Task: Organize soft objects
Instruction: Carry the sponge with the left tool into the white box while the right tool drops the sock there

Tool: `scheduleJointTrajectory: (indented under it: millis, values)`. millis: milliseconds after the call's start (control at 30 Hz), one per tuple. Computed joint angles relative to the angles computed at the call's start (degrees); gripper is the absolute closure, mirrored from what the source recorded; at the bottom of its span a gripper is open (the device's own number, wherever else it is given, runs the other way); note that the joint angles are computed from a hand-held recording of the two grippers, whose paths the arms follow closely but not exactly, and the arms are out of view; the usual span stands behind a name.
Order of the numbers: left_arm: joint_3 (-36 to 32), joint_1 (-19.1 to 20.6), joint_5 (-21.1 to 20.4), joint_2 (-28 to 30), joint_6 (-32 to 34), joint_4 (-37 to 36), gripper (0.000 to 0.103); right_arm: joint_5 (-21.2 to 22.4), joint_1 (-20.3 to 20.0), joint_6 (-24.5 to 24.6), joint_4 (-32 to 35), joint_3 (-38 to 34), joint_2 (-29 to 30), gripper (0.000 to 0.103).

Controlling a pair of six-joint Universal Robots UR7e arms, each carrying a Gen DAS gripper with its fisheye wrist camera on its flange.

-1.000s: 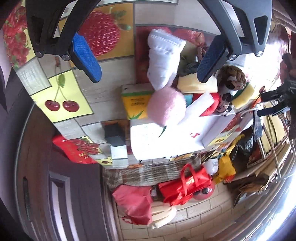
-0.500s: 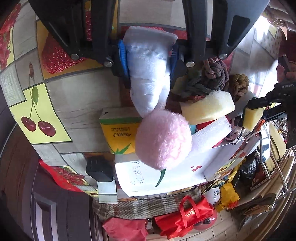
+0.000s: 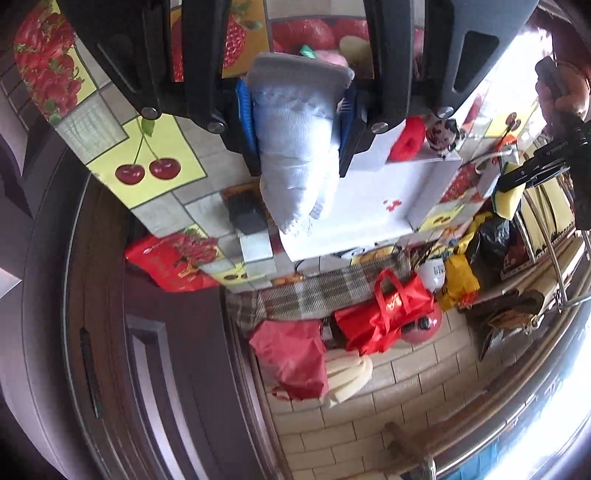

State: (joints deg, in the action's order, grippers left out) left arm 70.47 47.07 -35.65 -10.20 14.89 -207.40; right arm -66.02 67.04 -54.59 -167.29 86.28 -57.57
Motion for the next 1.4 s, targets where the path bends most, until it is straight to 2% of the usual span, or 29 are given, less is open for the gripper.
scheduleJointTrajectory:
  millis: [100, 267, 433, 600, 767, 833, 1000, 1100, 1233, 1400]
  values:
    - [-8.7, -0.1, 3.1, 3.9, 4.3, -0.4, 0.059, 1.6, 0.7, 1.7, -2.4, -0.1, 0.5, 0.065]
    - [-20.4, 0.4, 4.8, 9.3, 7.2, 2.5, 0.059, 1.8, 2.2, 1.7, -5.3, 0.2, 1.7, 0.065]
    - [-26.7, 1.4, 4.4, 11.7, 5.2, 7.6, 0.059, 2.1, 3.0, 3.6, -4.0, -1.4, 2.6, 0.065]
    - [-33.0, 2.2, 3.2, 13.8, 4.8, 11.2, 0.059, 3.6, 4.5, 5.2, -7.7, -1.6, 2.6, 0.065]
    - [-38.8, 3.4, 3.4, 15.9, 4.9, 14.6, 0.059, 2.3, 6.6, 6.9, -8.5, -3.6, 3.9, 0.065]
    - [-38.6, 4.1, 3.5, 15.6, 3.5, 15.5, 0.059, 1.7, 7.3, 6.8, -8.5, -4.2, 4.6, 0.065]
    - [-38.1, 5.9, 4.7, 15.0, -0.8, 19.3, 0.059, -1.2, 8.9, 7.1, -6.6, -6.3, 7.1, 0.065]
    - [-37.7, 6.9, 5.7, 14.3, -3.1, 21.0, 0.059, -4.9, 9.9, 7.6, -4.3, -8.8, 9.4, 0.065]
    - [-37.0, 7.9, 5.8, 13.7, -7.1, 25.3, 0.059, -10.7, 11.1, 8.6, 3.3, -14.7, 13.3, 0.065]
    - [-39.9, 9.0, 4.7, 15.0, -10.7, 32.6, 0.059, -16.8, 12.5, 9.3, 12.1, -22.0, 18.0, 0.065]
